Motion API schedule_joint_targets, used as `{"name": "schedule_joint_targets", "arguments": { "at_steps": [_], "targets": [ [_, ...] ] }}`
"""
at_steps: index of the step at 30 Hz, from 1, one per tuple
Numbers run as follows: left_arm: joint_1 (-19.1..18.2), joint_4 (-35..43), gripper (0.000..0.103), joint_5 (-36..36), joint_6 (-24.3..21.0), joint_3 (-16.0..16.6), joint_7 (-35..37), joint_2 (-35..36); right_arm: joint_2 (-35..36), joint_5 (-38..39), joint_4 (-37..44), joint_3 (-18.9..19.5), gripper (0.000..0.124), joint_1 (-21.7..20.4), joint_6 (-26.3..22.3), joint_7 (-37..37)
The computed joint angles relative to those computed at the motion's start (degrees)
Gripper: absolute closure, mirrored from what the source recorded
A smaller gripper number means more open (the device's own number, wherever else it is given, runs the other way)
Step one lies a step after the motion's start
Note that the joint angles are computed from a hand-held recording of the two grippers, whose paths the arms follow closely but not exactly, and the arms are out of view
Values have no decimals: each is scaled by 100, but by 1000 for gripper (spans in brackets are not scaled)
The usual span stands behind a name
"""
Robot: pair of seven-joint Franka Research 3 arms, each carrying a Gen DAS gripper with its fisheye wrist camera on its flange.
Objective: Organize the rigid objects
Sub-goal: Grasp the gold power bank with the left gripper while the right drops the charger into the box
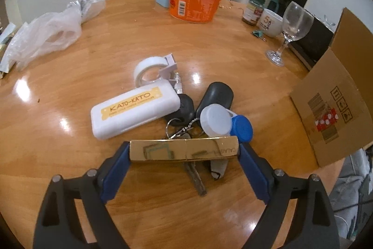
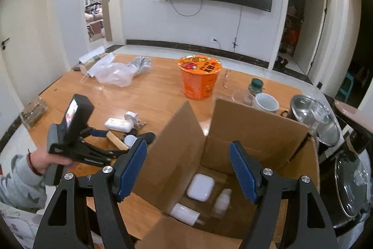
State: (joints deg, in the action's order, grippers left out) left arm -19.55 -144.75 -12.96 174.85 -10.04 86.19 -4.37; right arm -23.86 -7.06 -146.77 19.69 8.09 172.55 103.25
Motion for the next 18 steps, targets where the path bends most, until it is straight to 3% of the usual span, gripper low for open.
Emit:
{"name": "schedule_joint_targets", "arguments": {
  "at_steps": [6, 9, 12, 14, 18],
  "targets": [
    [-539, -83, 16, -1599, 34, 369, 1403, -121, 131, -272, 159, 250, 53, -170, 41, 81],
    [-714, -115, 16, -2359, 4, 496, 2097, -209, 235, -277, 257, 170, 54, 5, 47, -24],
    [-729, -211, 16, -2676, 29, 522, 2410, -380, 361, -354, 381, 202, 54, 85, 66, -61],
    [-900, -314, 16, -3083, 10, 739, 2788, -620, 470, -298, 455, 94, 54, 302, 80, -201],
    [-652, -647, 16, -2594, -131, 852, 2575, -1356, 792, 4, 658, -230, 54, 944, 81, -712]
  ]
}}
